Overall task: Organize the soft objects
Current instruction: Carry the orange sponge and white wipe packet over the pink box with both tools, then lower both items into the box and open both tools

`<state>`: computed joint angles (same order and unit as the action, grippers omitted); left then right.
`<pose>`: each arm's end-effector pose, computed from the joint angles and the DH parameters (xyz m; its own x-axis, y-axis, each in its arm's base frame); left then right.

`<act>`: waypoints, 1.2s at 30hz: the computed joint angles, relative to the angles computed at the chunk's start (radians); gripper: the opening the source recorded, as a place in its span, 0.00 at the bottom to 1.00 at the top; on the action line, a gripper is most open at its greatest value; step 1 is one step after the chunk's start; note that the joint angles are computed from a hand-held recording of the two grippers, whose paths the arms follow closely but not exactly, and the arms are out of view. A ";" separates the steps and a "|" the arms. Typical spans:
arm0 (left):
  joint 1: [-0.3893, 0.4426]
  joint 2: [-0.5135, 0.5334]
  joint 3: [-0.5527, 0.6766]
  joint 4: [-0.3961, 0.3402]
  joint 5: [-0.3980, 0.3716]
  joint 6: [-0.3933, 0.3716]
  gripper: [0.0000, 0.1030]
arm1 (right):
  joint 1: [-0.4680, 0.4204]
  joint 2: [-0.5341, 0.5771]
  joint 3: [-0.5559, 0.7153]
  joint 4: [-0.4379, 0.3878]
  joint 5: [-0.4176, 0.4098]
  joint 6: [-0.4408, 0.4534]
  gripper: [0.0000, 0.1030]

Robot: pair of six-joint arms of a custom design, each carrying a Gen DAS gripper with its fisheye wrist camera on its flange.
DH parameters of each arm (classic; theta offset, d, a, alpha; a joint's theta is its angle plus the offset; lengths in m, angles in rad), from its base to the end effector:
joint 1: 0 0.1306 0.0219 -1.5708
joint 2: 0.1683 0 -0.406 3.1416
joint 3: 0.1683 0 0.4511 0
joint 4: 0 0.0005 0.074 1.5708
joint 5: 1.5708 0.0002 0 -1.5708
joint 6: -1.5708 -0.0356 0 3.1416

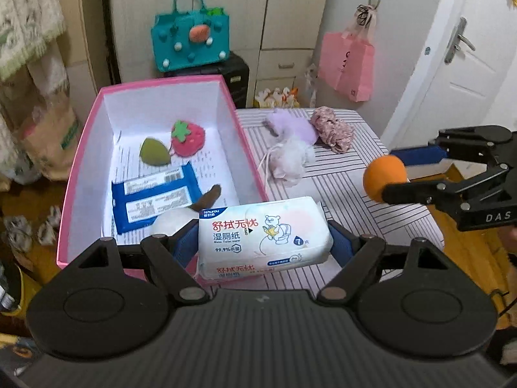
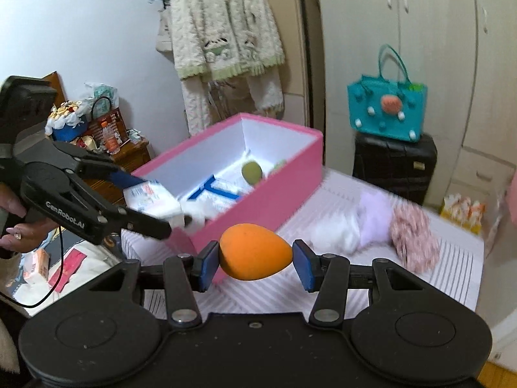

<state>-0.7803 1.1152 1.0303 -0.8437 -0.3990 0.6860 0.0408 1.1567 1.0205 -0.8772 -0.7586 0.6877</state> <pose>0.3080 -0.2861 0.3961 -0.7462 -0.0826 -0.6605 0.0131 0.9902 -0.1387 0.4213 0.0412 0.3783 -0.4056 -0.4776 -0.7793 -0.8420 0.5269 0.1153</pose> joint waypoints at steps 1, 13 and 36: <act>0.016 -0.004 -0.003 -0.001 0.012 -0.005 0.79 | 0.013 0.004 0.006 0.014 0.005 -0.015 0.53; 0.162 -0.016 -0.054 0.132 -0.002 -0.101 0.79 | 0.143 0.143 0.105 0.222 0.034 -0.162 0.54; 0.348 0.251 0.107 0.011 0.073 -0.294 0.80 | 0.356 0.624 0.581 -0.034 0.179 -0.386 0.54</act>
